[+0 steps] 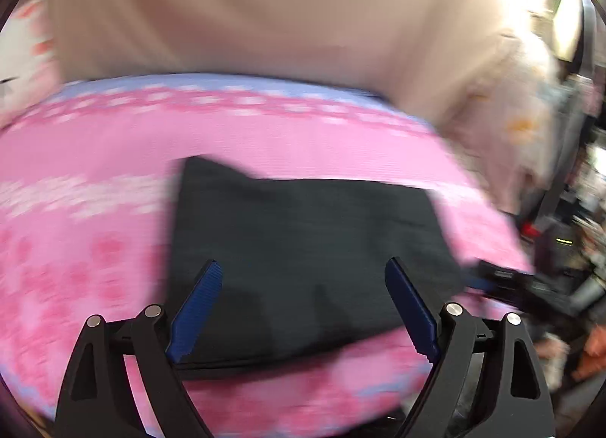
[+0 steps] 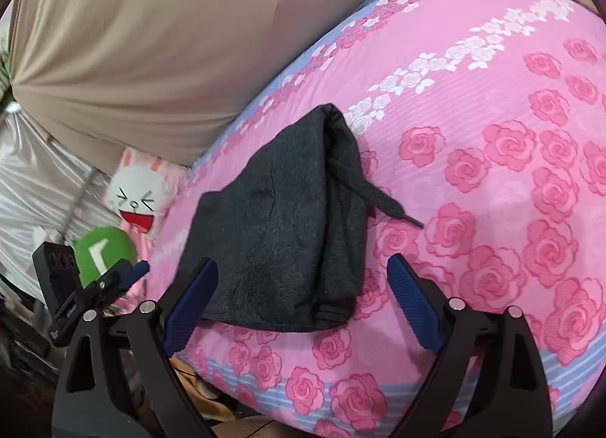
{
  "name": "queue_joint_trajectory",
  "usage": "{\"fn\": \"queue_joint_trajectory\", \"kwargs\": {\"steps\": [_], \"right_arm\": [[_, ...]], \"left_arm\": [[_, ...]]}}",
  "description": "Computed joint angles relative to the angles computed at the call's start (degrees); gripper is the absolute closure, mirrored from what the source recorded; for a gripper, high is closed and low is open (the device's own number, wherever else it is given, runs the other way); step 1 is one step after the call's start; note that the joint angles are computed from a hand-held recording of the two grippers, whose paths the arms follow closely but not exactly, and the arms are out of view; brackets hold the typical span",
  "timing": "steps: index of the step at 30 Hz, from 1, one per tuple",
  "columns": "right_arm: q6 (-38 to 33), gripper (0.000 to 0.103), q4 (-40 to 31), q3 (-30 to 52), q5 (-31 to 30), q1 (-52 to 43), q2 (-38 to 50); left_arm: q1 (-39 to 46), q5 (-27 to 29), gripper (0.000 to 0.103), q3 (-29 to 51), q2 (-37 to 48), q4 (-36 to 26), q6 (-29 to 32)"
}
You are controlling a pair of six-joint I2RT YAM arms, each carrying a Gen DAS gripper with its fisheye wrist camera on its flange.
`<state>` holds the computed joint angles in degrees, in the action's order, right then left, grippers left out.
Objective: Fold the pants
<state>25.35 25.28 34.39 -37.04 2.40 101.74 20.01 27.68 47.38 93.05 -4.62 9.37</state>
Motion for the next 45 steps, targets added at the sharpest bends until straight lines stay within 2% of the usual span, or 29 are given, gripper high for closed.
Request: {"fn": "queue_joint_trajectory", "kwargs": {"steps": [2,4,5,7,8,9,10,13,16,17,19,20,21,22,25,26,27,28,31,33,36,45], "right_arm": [[-0.16,0.030,-1.00,0.98,3.08,2.79,-0.11],[-1.72,0.061,-3.18,1.53,12.03,6.08,-1.78],[-2.21,0.067,-3.94,1.34,15.86,7.35,-3.18],[-1.77,0.082,-3.22,0.44,17.17,7.80,-5.31],[-1.97,0.083,-4.21,0.79,18.81,8.75,-6.81],[-2.22,0.084,-5.19,1.30,19.78,9.57,-8.15],[-2.74,0.085,-6.39,2.20,19.68,10.25,-9.49],[-2.82,0.087,-7.42,3.47,18.24,12.00,-15.86],[-3.56,0.088,-9.12,3.98,21.01,12.97,-18.14],[-3.82,0.088,-10.74,3.92,23.28,12.42,-15.68],[-3.39,0.087,-14.42,4.58,23.45,9.98,-7.54],[-2.91,0.082,-13.52,3.63,22.69,8.96,-5.27],[-1.01,0.063,-7.99,-0.21,20.90,7.72,-5.50],[-0.13,0.053,-7.20,-1.51,20.58,7.34,-6.49],[-1.49,0.050,-10.44,-1.31,21.52,7.63,-9.19],[-1.71,0.048,-11.15,-0.73,21.26,7.64,-8.76],[-1.71,0.044,-11.78,-0.01,20.77,7.64,-8.02],[-1.25,0.042,-11.46,0.60,20.37,7.81,-6.90],[-0.06,0.037,-9.37,0.85,17.92,7.36,-5.04],[-0.39,0.034,-8.65,0.32,17.69,7.49,-4.77],[-0.78,0.030,-9.06,-0.06,17.57,8.05,-5.44],[-2.20,0.024,-9.55,-0.96,17.20,10.18,-6.50]], "left_arm": [[2.07,-2.99,0.018,1.27,3.92,0.29,-0.32],[4.20,-1.51,0.018,3.37,7.87,-0.91,-1.19],[5.34,0.00,0.018,4.84,10.03,-2.19,-1.62],[7.44,3.27,0.019,8.57,15.68,-4.78,-3.11],[7.86,3.98,0.026,9.64,17.36,-5.56,-3.18],[7.81,3.37,0.072,8.00,16.90,-1.36,-3.66],[7.43,2.12,0.090,9.15,17.69,-2.07,-2.62],[9.19,6.62,0.095,14.17,19.25,-7.85,-2.08],[9.21,3.19,0.095,11.30,15.58,-5.85,0.36],[8.88,1.04,0.095,10.10,14.88,-4.72,0.87],[9.45,-0.31,0.095,10.62,16.73,-5.25,1.46],[10.21,0.11,0.093,11.24,18.41,-5.63,1.47],[10.49,0.37,0.088,11.76,19.09,-6.08,1.42],[10.69,0.38,0.087,11.59,19.30,-5.94,1.43],[9.57,-1.87,0.085,9.18,16.68,-3.75,1.76],[8.99,-3.07,0.074,8.42,15.82,-2.98,1.73],[8.03,-4.72,0.058,6.97,14.39,-1.56,1.58],[7.30,-5.59,0.053,6.00,13.45,-0.62,1.48],[5.80,-7.84,0.047,4.37,11.63,-0.01,1.64],[4.80,-9.11,0.036,3.64,11.06,0.36,1.72],[3.88,-10.30,0.031,3.06,10.77,0.87,1.60],[3.19,-9.64,0.028,2.77,10.26,-0.71,1.59]]}}
